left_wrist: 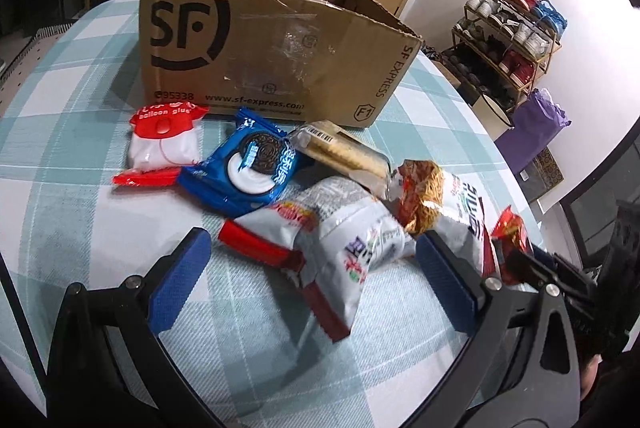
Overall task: Organize snacks
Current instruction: 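Grasp the white-and-red chip bag with the left gripper while the right gripper holds the Oreo pack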
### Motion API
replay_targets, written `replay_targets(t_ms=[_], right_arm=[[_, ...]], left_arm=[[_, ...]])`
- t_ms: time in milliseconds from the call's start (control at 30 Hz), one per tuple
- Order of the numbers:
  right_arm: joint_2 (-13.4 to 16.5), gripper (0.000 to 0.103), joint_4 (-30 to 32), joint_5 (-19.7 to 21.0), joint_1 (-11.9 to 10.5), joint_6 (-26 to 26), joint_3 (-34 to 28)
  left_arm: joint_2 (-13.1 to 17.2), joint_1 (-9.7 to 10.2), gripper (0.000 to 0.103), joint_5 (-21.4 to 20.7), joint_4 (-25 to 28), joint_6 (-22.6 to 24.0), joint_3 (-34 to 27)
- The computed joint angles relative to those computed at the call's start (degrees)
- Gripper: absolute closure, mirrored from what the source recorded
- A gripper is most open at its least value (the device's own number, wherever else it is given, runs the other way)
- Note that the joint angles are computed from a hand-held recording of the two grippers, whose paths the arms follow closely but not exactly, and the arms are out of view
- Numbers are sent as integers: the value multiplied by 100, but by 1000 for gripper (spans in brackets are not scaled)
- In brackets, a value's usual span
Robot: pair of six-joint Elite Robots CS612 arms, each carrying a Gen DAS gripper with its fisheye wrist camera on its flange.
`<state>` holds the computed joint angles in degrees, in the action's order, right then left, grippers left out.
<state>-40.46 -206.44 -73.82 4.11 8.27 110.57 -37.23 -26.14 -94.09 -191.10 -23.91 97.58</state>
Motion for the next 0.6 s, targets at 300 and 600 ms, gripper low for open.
replay_targets(t_ms=[300, 600], right_arm=[[4, 58, -148, 30, -38, -60, 77], [9, 58, -185, 147, -78, -31, 102]], left_arm=[[170, 21, 2, -122, 361, -194, -354], [249, 15, 41, -305, 362, -18, -459]])
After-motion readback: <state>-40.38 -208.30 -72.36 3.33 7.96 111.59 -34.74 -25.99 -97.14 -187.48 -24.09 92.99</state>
